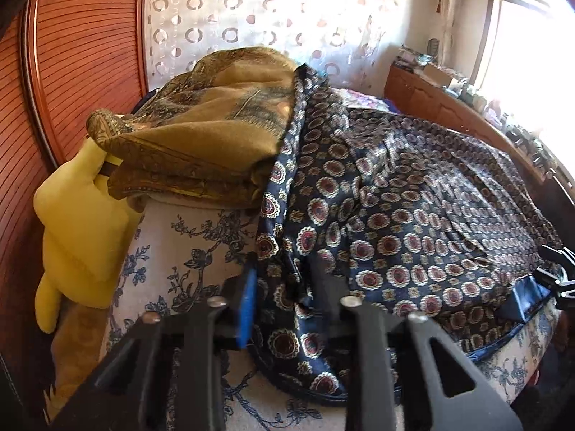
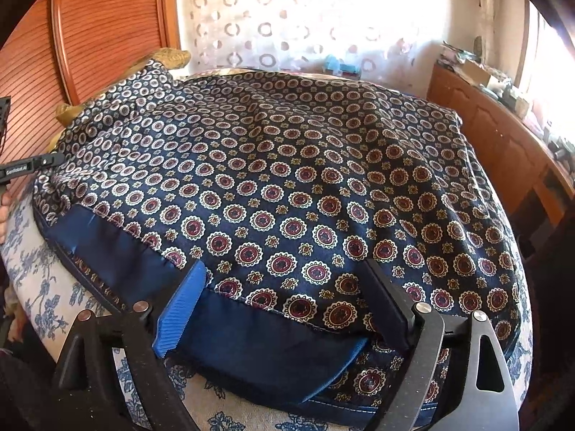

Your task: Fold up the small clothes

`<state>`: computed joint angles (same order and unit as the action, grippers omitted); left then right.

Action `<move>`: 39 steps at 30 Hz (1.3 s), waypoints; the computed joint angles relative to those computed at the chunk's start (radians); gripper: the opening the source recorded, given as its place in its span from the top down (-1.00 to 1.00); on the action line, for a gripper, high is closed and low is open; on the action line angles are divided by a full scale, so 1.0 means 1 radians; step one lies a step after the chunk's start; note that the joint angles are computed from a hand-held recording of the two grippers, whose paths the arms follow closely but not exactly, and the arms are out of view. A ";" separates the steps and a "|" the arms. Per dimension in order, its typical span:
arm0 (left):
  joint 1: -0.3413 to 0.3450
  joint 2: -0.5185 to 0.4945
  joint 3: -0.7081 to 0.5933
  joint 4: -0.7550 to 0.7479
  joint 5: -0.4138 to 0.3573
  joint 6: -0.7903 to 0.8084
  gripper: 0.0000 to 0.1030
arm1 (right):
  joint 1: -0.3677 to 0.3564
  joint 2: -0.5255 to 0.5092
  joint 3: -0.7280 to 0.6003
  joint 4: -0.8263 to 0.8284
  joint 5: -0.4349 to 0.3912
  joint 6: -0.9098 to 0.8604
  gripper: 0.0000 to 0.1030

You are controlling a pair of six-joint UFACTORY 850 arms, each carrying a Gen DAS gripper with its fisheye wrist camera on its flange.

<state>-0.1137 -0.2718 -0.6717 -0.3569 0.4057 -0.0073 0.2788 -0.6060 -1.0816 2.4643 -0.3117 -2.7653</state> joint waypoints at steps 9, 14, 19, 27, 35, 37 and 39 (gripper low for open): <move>-0.069 0.066 0.031 0.019 0.080 0.025 1.00 | -0.007 0.006 0.013 -0.027 -0.022 -0.008 -0.77; -0.123 0.122 0.026 0.002 0.103 0.064 1.00 | -0.012 0.004 0.012 -0.071 -0.028 0.015 -0.77; -0.173 0.143 -0.012 -0.005 0.099 0.108 1.00 | -0.023 0.003 0.017 -0.135 -0.053 0.038 -0.78; -0.243 0.105 -0.144 0.049 0.046 0.142 1.00 | -0.075 0.037 0.049 -0.136 -0.106 0.070 -0.78; -0.318 0.006 -0.329 0.111 -0.028 0.165 1.00 | -0.172 0.105 0.116 -0.091 -0.220 0.025 -0.78; -0.325 -0.018 -0.371 0.159 -0.052 0.136 1.00 | -0.186 0.128 0.138 -0.024 -0.223 -0.038 -0.78; -0.340 -0.046 -0.421 0.164 -0.078 0.143 1.00 | -0.207 0.141 0.149 -0.035 -0.241 -0.032 -0.78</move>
<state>-0.4538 -0.3182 -1.0926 -0.1925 0.3280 0.1357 0.0714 -0.4647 -0.9322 2.4295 -0.5524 -2.7970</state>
